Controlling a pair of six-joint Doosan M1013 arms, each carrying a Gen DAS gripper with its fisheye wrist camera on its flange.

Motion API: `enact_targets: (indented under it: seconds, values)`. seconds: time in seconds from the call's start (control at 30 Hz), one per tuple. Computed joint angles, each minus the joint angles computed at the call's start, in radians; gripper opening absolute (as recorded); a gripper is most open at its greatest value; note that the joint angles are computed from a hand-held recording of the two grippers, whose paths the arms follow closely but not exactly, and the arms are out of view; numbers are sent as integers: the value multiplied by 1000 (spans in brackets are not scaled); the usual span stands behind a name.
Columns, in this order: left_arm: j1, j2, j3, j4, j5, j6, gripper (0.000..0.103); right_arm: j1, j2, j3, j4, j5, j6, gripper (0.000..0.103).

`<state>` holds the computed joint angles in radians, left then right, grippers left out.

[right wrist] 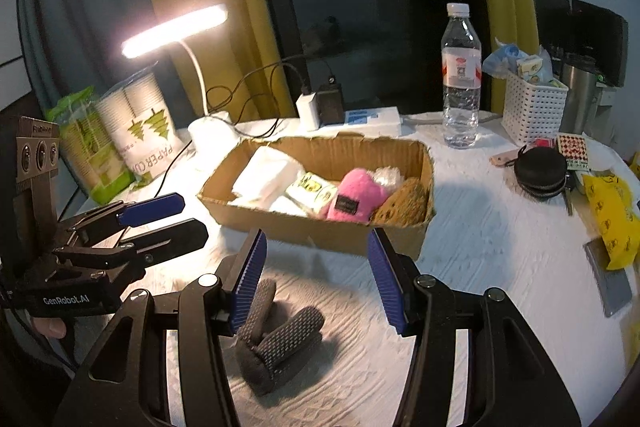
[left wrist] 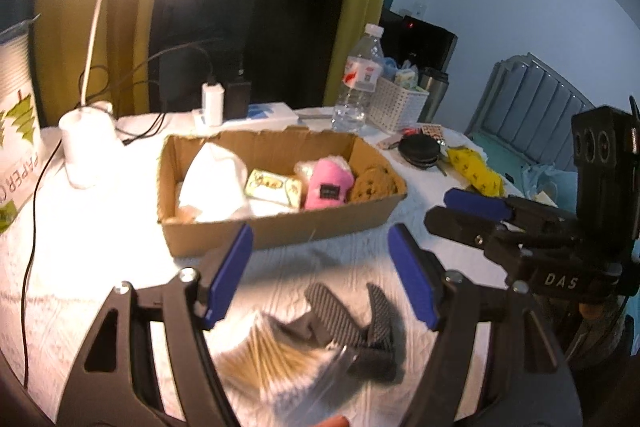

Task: Organize soft objects
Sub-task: 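Grasp the gray dotted gloves with the right gripper and lift them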

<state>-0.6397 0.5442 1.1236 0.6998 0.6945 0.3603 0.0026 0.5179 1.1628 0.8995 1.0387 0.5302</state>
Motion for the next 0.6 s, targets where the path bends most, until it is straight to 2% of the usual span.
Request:
enact_targets:
  seconds: [0.33, 0.5, 0.6]
  values:
    - [-10, -39, 103, -2, -24, -55, 73, 12, -29, 75, -46, -9, 2, 56]
    - [-9, -52, 146, -21, -40, -83, 84, 21, -33, 100, -76, -1, 6, 56]
    - [-10, -57, 167, -32, -35, -102, 86, 29, -33, 111, -99, 6, 12, 59]
